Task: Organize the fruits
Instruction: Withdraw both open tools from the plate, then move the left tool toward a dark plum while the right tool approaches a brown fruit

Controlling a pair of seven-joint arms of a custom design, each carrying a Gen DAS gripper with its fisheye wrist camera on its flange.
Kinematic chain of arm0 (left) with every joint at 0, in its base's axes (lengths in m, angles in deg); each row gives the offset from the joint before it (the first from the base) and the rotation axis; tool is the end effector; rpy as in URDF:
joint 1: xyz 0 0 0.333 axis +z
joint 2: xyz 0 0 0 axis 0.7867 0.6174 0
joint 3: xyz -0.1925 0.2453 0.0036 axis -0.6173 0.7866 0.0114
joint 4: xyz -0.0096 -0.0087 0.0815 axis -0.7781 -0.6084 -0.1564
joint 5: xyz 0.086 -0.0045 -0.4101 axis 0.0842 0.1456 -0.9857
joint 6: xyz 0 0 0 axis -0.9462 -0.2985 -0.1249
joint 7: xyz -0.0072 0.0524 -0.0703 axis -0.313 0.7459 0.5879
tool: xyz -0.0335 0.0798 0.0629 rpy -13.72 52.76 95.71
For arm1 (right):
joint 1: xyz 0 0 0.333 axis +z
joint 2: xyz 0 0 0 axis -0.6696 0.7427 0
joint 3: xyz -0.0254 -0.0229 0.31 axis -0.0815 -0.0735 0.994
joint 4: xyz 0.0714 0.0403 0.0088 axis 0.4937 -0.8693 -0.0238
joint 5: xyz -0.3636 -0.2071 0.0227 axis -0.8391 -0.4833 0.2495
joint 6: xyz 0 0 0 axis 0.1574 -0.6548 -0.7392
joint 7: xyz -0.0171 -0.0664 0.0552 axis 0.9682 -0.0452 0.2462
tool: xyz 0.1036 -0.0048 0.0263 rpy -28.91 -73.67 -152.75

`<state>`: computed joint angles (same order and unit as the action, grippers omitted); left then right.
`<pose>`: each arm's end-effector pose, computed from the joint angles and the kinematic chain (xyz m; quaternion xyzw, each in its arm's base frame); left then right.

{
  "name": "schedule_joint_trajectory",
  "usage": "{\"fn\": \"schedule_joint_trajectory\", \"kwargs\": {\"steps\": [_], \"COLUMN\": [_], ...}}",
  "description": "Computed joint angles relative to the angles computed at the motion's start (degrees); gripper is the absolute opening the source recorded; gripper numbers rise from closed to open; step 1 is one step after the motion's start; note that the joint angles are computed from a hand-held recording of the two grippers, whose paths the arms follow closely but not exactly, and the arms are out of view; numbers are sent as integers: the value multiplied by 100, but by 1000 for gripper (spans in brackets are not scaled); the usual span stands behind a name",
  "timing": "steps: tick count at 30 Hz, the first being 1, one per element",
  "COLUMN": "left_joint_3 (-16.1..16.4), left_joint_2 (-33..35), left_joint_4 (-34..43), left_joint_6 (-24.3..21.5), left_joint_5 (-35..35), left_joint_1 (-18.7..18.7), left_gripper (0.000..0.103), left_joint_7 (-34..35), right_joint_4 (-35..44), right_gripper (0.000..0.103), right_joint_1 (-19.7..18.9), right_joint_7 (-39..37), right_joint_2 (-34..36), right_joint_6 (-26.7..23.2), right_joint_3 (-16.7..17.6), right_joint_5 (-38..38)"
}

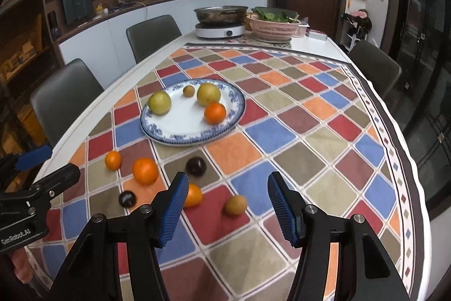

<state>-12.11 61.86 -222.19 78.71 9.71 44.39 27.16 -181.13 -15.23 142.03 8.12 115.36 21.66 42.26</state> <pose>0.4178 -0.2440 0.5406 -0.7464 0.5502 -0.2356 0.2910 0.5158 0.3784 0.5401 -0.8004 0.4604 -0.1742 0.3421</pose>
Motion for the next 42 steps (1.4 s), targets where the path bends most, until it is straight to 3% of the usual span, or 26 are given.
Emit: {"fn": "schedule_joint_trajectory", "kwargs": {"steps": [11,22,27,34,42], "left_joint_3": [30,185,214,299,415], "left_joint_2": [238,513,684,961,1165], "left_joint_4": [-112,-224,-167,-8,86], "left_joint_6": [-19,303,406,493,565], "left_joint_5": [-103,-205,-205,-229,-463], "left_joint_1": [-167,-217,-181,-182,-210], "left_gripper": [78,76,66,51,40], "left_joint_7": [204,450,536,730,868], "right_joint_4": [-332,-267,-185,62,370], "right_gripper": [59,59,59,47,44], "right_joint_1": [-30,-25,-15,-51,-24], "right_joint_7": [104,17,-139,-495,-657], "right_joint_2": [-72,150,270,513,778], "right_joint_6": [-146,-273,-312,-459,-621], "right_joint_3": [-14,-30,-25,-4,-25], "right_joint_5": [-106,-153,-22,403,527]}}
